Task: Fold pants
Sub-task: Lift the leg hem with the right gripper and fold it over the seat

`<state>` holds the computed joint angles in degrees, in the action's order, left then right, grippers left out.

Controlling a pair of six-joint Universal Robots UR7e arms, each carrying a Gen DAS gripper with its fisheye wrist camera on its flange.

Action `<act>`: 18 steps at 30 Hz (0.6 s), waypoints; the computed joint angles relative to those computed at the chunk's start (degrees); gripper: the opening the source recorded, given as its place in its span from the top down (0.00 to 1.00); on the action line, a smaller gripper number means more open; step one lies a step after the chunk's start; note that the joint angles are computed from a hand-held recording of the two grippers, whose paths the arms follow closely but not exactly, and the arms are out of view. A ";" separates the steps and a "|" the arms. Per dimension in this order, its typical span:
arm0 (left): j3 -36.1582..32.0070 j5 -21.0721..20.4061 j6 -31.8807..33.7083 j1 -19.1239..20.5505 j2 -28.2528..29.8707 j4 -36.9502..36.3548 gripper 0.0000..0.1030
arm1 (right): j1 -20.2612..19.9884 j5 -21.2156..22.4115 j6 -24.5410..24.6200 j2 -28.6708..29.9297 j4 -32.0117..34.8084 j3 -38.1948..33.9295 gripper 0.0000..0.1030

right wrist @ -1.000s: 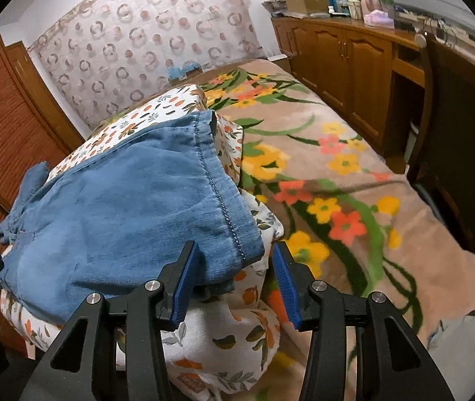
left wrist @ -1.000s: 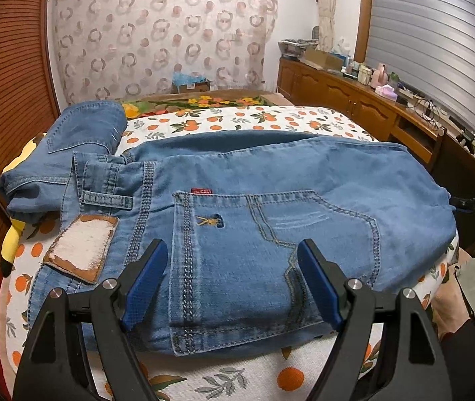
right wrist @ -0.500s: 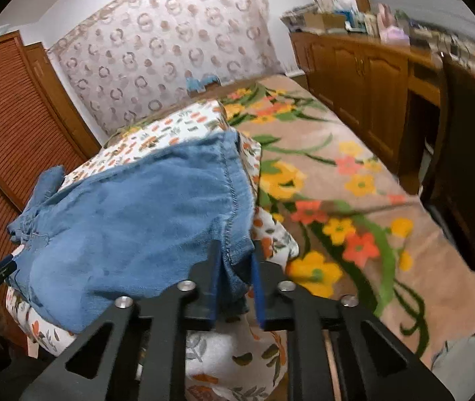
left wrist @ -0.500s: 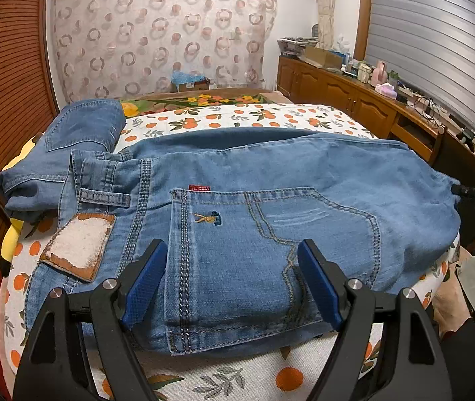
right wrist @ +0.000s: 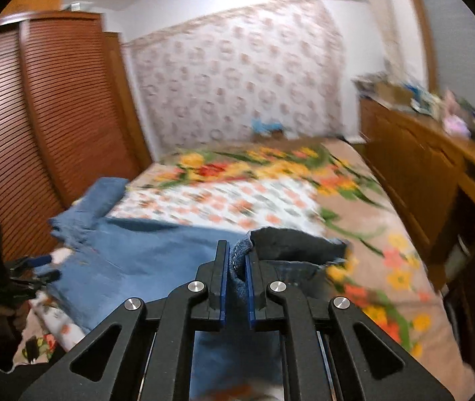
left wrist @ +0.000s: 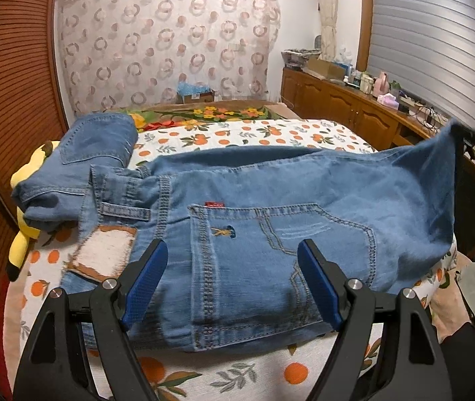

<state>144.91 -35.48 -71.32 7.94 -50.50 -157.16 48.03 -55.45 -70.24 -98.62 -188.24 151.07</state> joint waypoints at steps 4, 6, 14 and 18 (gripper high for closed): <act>1.02 0.74 -3.35 -1.39 -3.31 5.21 0.22 | 9.05 -3.35 -1.89 2.76 -1.98 0.92 0.92; 1.62 0.98 -5.14 -2.08 -5.12 7.92 0.22 | 14.04 -5.73 -2.20 5.69 -3.94 0.79 0.92; 3.62 1.45 -14.20 -5.16 -13.24 21.51 0.22 | 29.08 -13.48 -1.30 19.07 -9.33 -2.87 0.93; 4.66 0.92 -17.24 -6.05 -16.05 25.68 0.22 | 31.66 -16.06 -0.37 23.20 -5.57 -7.28 0.93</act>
